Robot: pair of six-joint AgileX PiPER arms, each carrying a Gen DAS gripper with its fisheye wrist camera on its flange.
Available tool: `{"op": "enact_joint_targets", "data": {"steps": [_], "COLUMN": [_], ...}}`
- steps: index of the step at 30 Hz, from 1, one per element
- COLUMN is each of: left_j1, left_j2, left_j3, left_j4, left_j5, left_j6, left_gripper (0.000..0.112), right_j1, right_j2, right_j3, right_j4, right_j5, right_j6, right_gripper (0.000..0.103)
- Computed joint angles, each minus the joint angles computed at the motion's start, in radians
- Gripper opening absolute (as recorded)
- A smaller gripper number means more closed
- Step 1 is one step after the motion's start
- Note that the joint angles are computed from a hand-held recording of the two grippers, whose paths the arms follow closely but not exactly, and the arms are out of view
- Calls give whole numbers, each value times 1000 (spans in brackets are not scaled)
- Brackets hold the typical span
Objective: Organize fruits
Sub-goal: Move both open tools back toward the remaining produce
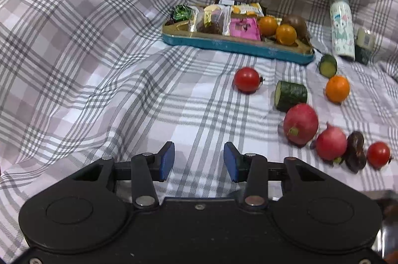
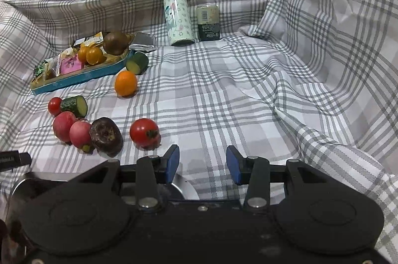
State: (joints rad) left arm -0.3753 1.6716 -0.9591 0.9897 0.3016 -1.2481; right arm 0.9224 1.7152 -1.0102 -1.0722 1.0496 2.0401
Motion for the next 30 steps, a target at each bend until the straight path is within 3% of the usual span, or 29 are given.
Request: {"op": "enact_joint_targets", "data": {"steps": [8,12,17,21,24,30], "left_j1": [3,0,15,35,50,51], "left_j2": [17,-5,-32,-16,31,132], "left_j3": [-27,-41,-81,-156,-237,-380], "left_j4": [-52,-93,-174,-261,-371,-549], "left_j5": [12,63,101,91,91,105], "left_j6": [51,92,205,340,465,698], "left_gripper": [51,51,51,51,51,51], "right_j1": [-14,-4,17,-2,-49,-189], "right_j2": [6,-2,-7,-34,-58,-53], "right_j3": [5,3,-23,-46,-65,-144], "right_j4": [-14,-8,-16,-52,-79,-41], "right_j5": [11,37,109,116,56,-146], "right_j6": [14,2,-49,-100,-159,-289], "right_gripper": [44,44,44,45,45,45]}}
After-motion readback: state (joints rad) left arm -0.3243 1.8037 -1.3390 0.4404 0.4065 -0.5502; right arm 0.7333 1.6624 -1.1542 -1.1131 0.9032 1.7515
